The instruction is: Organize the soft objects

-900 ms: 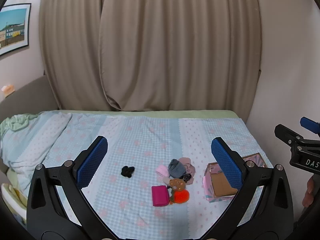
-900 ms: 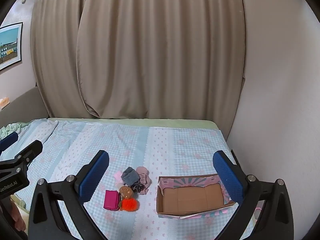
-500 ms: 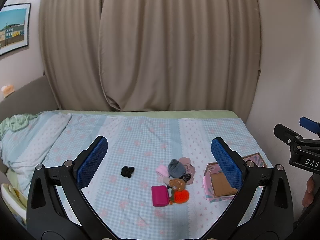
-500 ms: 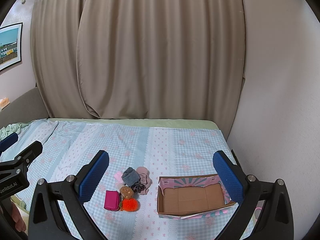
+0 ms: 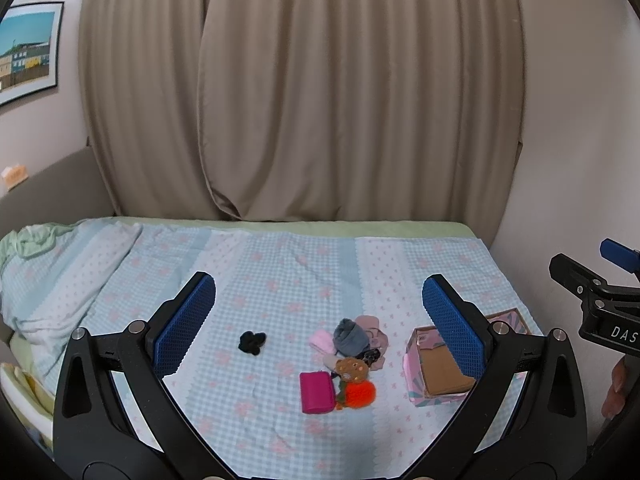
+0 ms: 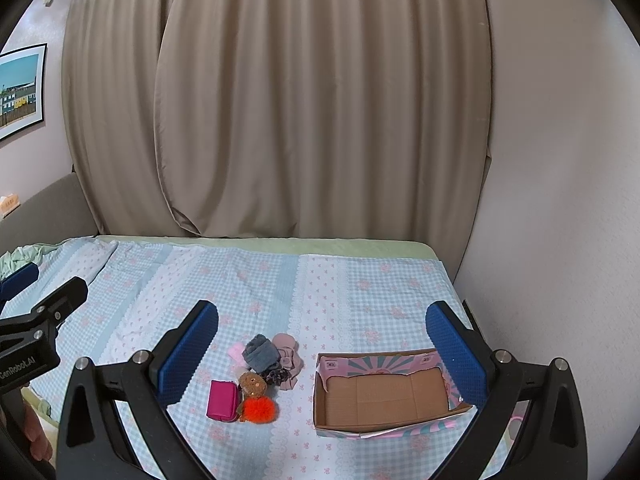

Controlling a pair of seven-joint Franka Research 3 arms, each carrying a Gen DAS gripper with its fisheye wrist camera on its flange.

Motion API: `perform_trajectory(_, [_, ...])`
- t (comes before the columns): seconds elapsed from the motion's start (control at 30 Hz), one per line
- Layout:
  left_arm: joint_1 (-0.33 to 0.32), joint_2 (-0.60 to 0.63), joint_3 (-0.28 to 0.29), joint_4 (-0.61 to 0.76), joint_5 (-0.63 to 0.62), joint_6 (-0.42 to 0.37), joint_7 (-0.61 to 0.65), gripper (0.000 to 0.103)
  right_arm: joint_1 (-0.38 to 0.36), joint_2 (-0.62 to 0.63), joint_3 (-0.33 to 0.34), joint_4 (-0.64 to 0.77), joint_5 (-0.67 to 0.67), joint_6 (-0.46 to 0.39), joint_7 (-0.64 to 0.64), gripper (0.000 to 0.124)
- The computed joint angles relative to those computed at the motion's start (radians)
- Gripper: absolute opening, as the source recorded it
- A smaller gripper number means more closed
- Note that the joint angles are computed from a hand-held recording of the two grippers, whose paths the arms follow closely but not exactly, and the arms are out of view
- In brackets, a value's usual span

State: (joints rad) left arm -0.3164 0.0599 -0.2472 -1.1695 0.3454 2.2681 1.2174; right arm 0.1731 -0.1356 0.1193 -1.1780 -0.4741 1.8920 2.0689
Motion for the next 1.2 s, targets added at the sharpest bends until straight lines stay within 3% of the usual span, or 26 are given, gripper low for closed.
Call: perform_trajectory(1.2, [0.008, 0.014, 0.007, 0.007, -0.005, 0.009, -0.006, 0.103, 0.000, 0.009, -0.014, -0.028, 0.014, 0.054, -0.005, 0.103])
